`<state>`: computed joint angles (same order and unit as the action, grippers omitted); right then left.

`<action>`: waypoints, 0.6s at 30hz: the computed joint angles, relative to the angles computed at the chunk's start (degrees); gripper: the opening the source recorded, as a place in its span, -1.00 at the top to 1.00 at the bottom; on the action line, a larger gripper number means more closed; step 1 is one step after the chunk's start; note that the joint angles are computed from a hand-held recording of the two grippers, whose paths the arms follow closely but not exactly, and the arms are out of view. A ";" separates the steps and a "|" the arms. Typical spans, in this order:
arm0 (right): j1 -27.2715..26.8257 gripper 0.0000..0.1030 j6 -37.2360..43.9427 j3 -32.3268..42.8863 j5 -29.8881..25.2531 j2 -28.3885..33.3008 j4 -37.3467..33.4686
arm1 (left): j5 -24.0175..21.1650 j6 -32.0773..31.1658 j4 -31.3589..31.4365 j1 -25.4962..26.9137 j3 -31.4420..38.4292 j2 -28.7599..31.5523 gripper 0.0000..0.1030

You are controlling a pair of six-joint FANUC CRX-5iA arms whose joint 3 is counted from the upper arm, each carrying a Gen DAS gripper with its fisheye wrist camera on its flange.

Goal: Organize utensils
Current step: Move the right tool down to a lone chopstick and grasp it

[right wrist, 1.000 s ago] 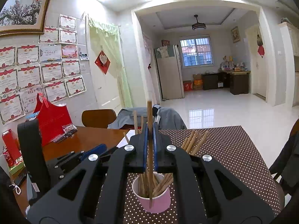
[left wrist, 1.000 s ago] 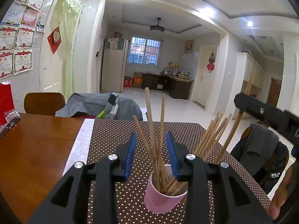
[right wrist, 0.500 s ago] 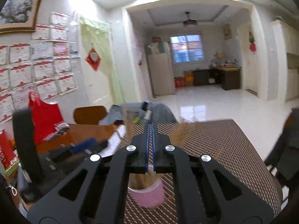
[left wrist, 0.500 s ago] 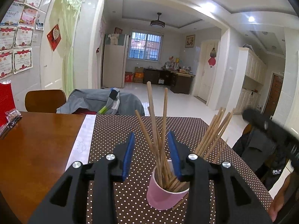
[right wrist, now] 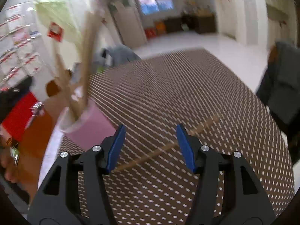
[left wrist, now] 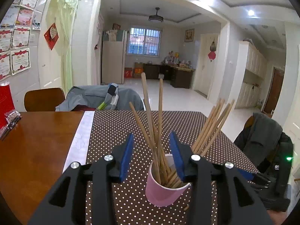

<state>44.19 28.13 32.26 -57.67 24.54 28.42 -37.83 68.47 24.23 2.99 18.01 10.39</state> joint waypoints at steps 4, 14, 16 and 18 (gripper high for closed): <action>-1.30 -0.11 -0.11 5.77 -6.97 3.52 -5.17 | -0.89 0.16 -1.30 -0.45 0.51 0.13 0.22; -2.06 -0.11 1.90 28.29 -23.25 18.05 -8.36 | -2.65 2.37 -4.20 -0.17 2.31 0.59 0.14; -1.94 -0.10 2.65 30.05 -24.38 19.35 -7.41 | -3.62 4.27 -6.71 -0.27 3.69 1.20 0.14; -2.50 -0.02 4.95 35.83 -27.37 22.66 -7.60 | -5.41 6.60 -9.28 -0.26 5.69 2.14 0.14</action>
